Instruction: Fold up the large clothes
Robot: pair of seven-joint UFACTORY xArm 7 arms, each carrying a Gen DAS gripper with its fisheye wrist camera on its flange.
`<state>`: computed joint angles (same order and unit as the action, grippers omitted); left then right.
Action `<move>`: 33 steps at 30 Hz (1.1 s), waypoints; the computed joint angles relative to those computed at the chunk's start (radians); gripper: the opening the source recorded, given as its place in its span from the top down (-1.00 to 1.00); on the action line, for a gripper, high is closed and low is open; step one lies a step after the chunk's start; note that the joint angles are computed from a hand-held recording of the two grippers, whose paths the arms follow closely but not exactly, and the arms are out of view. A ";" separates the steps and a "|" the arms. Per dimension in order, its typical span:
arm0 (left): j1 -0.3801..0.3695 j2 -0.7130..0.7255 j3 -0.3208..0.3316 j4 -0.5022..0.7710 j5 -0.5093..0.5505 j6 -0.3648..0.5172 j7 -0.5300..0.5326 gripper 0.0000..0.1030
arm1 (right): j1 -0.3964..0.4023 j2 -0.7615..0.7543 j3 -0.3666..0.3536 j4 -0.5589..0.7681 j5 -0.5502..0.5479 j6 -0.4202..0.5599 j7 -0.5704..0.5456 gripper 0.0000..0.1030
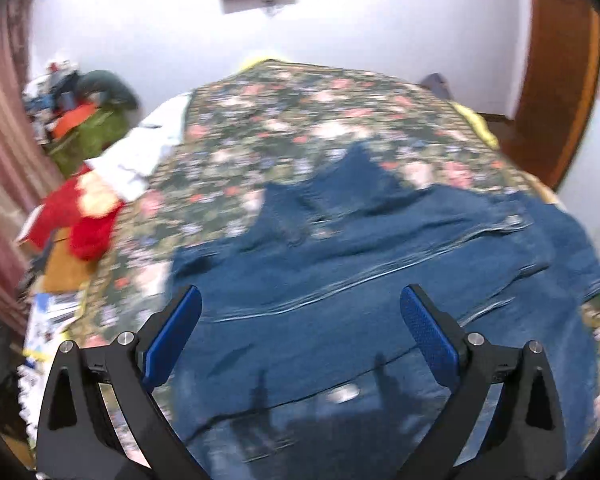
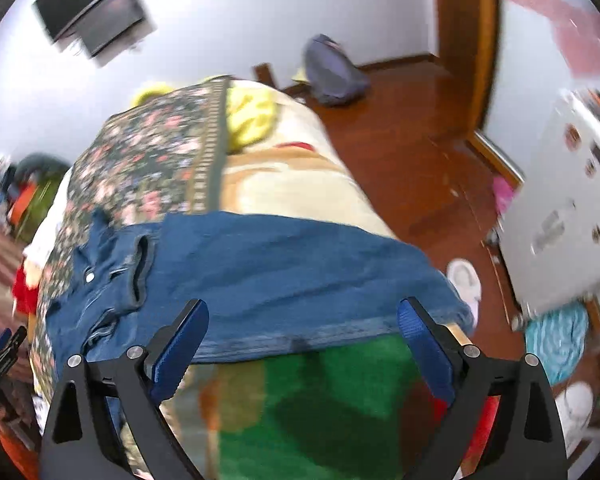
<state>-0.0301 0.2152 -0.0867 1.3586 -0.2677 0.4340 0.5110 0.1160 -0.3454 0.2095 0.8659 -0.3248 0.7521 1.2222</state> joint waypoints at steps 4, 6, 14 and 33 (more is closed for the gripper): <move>-0.016 0.054 -0.043 0.051 -0.058 0.063 0.020 -0.95 | 0.006 -0.068 -0.044 -0.137 0.103 -0.061 0.015 -0.84; -0.032 0.081 -0.053 0.075 -0.067 0.093 0.009 -0.95 | 0.016 -0.094 -0.069 -0.211 0.177 -0.120 0.004 -0.84; -0.104 0.189 -0.042 0.151 0.021 0.158 -0.100 -0.95 | 0.048 -0.048 -0.187 -0.363 0.479 -0.391 -0.144 -0.85; -0.044 0.107 -0.041 0.028 -0.020 0.044 -0.164 -0.95 | -0.188 0.091 0.015 -0.114 -0.060 -0.335 0.184 0.62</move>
<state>-0.0743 0.3220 -0.1279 1.3869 -0.2875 0.4779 0.3465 -0.0722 -0.2539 0.2242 0.7519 -0.3850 0.4175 1.4060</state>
